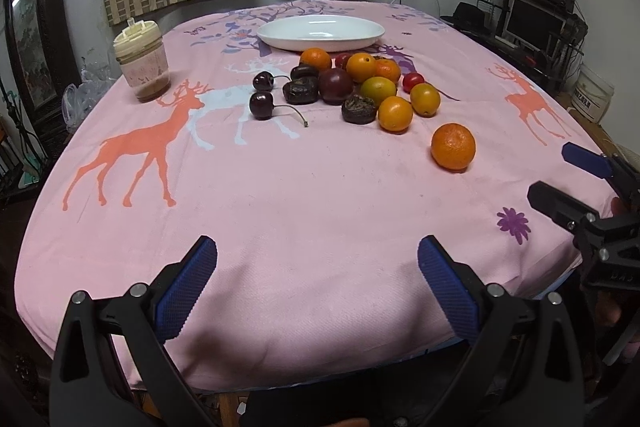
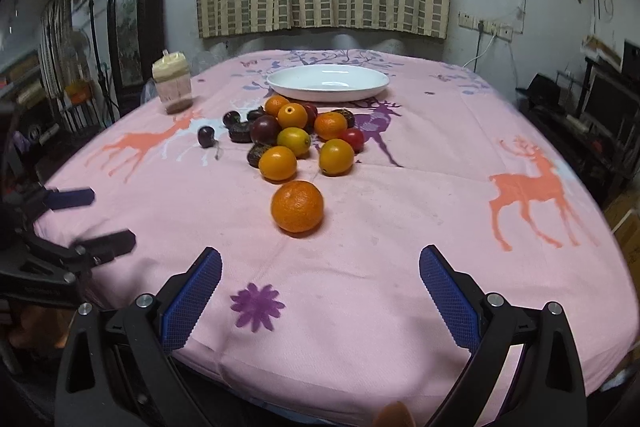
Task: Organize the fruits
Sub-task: 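Grasp the large orange with the right tool while the left tool grasps a dark cherry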
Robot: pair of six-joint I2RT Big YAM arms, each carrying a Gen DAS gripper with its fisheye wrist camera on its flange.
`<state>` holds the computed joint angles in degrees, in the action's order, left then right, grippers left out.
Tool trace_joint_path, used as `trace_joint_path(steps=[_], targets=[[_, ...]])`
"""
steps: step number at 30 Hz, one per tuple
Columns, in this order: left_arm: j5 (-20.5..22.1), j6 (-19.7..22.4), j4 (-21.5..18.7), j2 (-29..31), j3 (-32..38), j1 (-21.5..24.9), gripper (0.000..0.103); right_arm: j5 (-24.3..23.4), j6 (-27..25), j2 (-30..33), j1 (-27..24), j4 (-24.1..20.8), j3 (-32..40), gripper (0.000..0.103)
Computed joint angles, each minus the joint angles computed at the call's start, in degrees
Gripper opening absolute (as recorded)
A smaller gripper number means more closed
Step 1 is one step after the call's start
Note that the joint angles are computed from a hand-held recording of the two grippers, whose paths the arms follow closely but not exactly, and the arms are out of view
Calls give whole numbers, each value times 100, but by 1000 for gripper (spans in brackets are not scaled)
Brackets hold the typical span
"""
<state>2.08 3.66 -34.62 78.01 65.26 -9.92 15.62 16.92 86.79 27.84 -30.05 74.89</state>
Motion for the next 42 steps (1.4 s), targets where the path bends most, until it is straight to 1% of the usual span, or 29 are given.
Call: trace_joint_path(steps=[1,2,3,6,11,13,15,17,19,20,21,22,23,24,26,27,28,31,36,39,42], targets=[[50,8,30,29,4,25,99,-217,71,31,-54,50,-11,99],[114,6,76,57,-2,62,99,-313,90,87,-79,20,26,99],[173,7,109,103,10,101,99,-312,65,149,-82,-39,75,99],[329,13,133,280,94,209,99,-82,70,385,-73,-344,309,99],[500,47,27,624,397,357,99,-638,-13,781,-225,-593,808,98],[528,107,43,722,506,400,98,-674,-162,958,-223,-711,1078,94],[597,153,30,821,633,445,98,-627,-364,1173,-209,-950,1409,85],[561,200,11,936,788,470,98,-520,-498,1345,-189,-1183,1666,79],[477,272,-47,1080,990,489,98,-444,-554,1522,-185,-1400,1896,79],[470,302,-104,1148,1094,505,99,-470,-561,1588,-196,-1486,1974,75],[491,342,-178,1239,1232,529,98,-537,-567,1661,-216,-1589,2052,67],[528,384,-278,1358,1416,560,99,-602,-573,1699,-238,-1652,2085,62],[551,419,-325,1438,1536,588,99,-674,-566,1731,-263,-1712,2109,50],[571,464,-366,1542,1689,615,97,-730,-567,1694,-281,-1648,2052,45],[578,585,-498,1774,2033,646,87,-950,-545,1622,-329,-1612,1996,43],[612,646,-582,1876,2184,654,76,-1038,-511,1588,-353,-1574,1963,43],[681,714,-686,2000,2363,667,69,-1166,-457,1539,-395,-1492,1906,43],[810,835,-944,2392,2891,672,64,-1364,-208,1474,-508,-1432,1866,43],[797,957,-1305,2991,3669,628,55,-1393,-15,1477,-644,-1418,1970,43],[811,949,-1512,3247,4008,631,43,-1463,3,1547,-724,-1467,2108,43],[905,985,-1667,3389,4185,640,42,-1563,-2,1651,-805,-1547,2299,43]])
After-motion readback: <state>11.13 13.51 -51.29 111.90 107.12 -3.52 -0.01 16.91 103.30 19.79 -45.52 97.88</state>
